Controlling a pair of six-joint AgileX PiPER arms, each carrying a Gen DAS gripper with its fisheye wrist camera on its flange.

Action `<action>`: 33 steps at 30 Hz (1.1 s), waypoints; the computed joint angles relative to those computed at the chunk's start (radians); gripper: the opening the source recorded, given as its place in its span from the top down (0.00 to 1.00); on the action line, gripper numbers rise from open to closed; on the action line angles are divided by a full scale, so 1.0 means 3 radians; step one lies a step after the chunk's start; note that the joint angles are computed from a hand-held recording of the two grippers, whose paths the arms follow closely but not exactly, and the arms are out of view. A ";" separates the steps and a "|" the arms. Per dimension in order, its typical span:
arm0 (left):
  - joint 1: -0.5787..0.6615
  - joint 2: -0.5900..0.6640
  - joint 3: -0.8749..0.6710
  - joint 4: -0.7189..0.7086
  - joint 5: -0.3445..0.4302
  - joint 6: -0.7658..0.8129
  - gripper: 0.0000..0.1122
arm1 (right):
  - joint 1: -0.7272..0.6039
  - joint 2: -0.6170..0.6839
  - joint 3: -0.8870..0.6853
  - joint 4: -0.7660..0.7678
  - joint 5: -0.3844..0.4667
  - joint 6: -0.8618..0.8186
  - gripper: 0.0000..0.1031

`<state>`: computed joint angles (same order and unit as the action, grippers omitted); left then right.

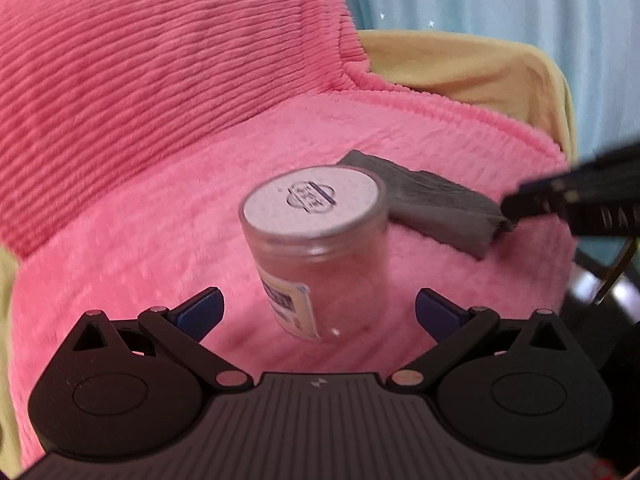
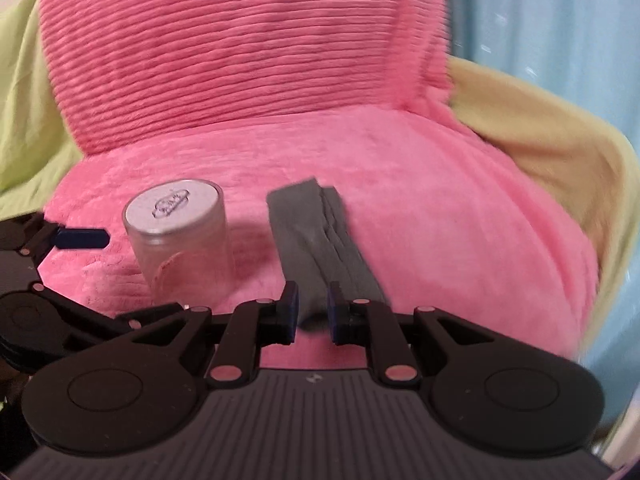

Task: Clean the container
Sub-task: 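Grasp the clear jar with the left tool while the right tool grasps the grey cloth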

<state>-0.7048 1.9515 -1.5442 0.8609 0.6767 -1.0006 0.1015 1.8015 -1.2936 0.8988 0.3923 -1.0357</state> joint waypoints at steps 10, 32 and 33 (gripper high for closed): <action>0.0299 0.0018 0.0158 -0.0140 -0.0592 0.0187 0.09 | 0.0518 0.0653 -0.0872 -0.1734 -0.0031 0.0450 0.90; 0.0441 0.0215 -0.0004 -0.0280 -0.0951 0.0670 0.09 | 0.0675 0.1242 -0.1447 -0.3055 -0.0082 0.1432 0.93; 0.0436 0.0225 -0.0024 -0.0294 -0.0928 0.0692 0.09 | 0.0673 0.1235 -0.1437 -0.3049 -0.0089 0.1441 0.93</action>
<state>-0.5739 2.0191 -1.5514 0.7727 0.3983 -0.7931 0.3035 2.1720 -1.7247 -0.0160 0.3655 -0.6034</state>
